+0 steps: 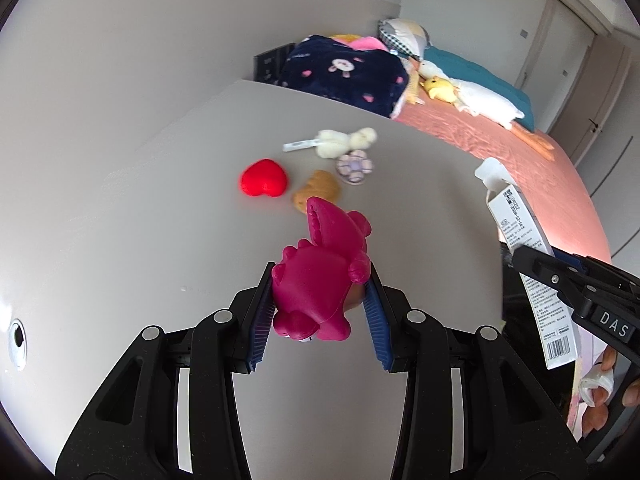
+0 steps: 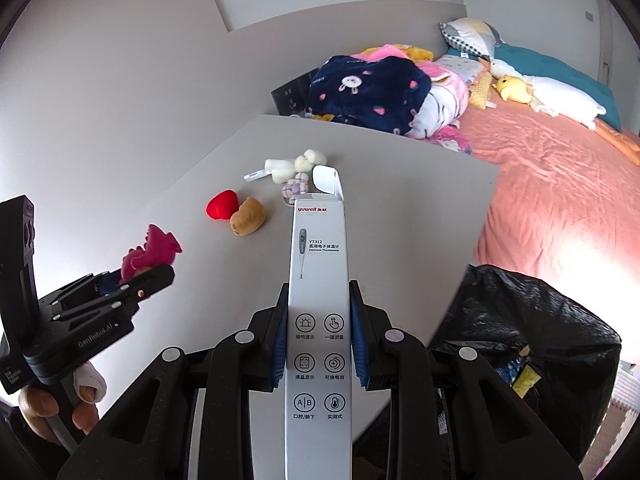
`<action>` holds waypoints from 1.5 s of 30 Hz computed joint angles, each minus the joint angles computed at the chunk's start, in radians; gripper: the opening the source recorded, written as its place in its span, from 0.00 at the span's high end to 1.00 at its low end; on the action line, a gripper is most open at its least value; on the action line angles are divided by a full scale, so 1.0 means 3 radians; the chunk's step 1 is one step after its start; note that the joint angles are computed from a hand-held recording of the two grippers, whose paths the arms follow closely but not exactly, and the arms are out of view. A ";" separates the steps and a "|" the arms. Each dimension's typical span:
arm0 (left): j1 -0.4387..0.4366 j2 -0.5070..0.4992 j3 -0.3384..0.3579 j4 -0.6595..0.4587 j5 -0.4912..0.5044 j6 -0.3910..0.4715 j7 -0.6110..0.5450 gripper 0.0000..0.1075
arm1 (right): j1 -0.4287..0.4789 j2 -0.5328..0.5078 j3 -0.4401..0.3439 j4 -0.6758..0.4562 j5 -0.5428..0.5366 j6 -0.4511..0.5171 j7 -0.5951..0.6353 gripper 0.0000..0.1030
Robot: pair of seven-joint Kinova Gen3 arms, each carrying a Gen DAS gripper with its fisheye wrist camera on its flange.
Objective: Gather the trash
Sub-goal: 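Carry the pink dinosaur toy and white box over the black bin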
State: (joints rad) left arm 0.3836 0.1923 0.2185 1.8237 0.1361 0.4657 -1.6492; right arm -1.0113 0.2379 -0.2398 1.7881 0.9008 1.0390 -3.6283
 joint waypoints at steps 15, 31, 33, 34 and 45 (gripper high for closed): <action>0.0345 -0.0035 0.0105 -0.0012 -0.0115 -0.0010 0.0165 0.62 | -0.0105 -0.0301 -0.0273 0.0328 -0.0029 0.0389 -0.0432 0.73; 0.0636 0.0063 0.0192 -0.0224 -0.0269 0.0024 0.0210 0.61 | -0.0218 -0.0552 -0.0594 0.0563 -0.0150 0.0978 -0.0971 0.73; 0.0662 0.0086 0.0208 -0.0257 -0.0265 0.0033 0.0191 0.61 | -0.0229 -0.0581 -0.0634 0.0594 -0.0184 0.1046 -0.1037 0.73; 0.0678 0.0108 0.0222 -0.0282 -0.0260 0.0036 0.0173 0.61 | -0.0236 -0.0593 -0.0654 0.0607 -0.0202 0.1083 -0.1077 0.73; 0.0894 0.0259 0.0275 -0.0504 -0.0274 0.0130 0.0079 0.61 | -0.0285 -0.0744 -0.0849 0.0773 -0.0433 0.1383 -0.1473 0.73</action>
State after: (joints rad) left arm 0.6518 0.2700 0.3009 1.6726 0.0538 0.5046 -1.6256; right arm -1.0967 0.0148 -0.4944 2.0200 0.7708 1.4540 -4.0703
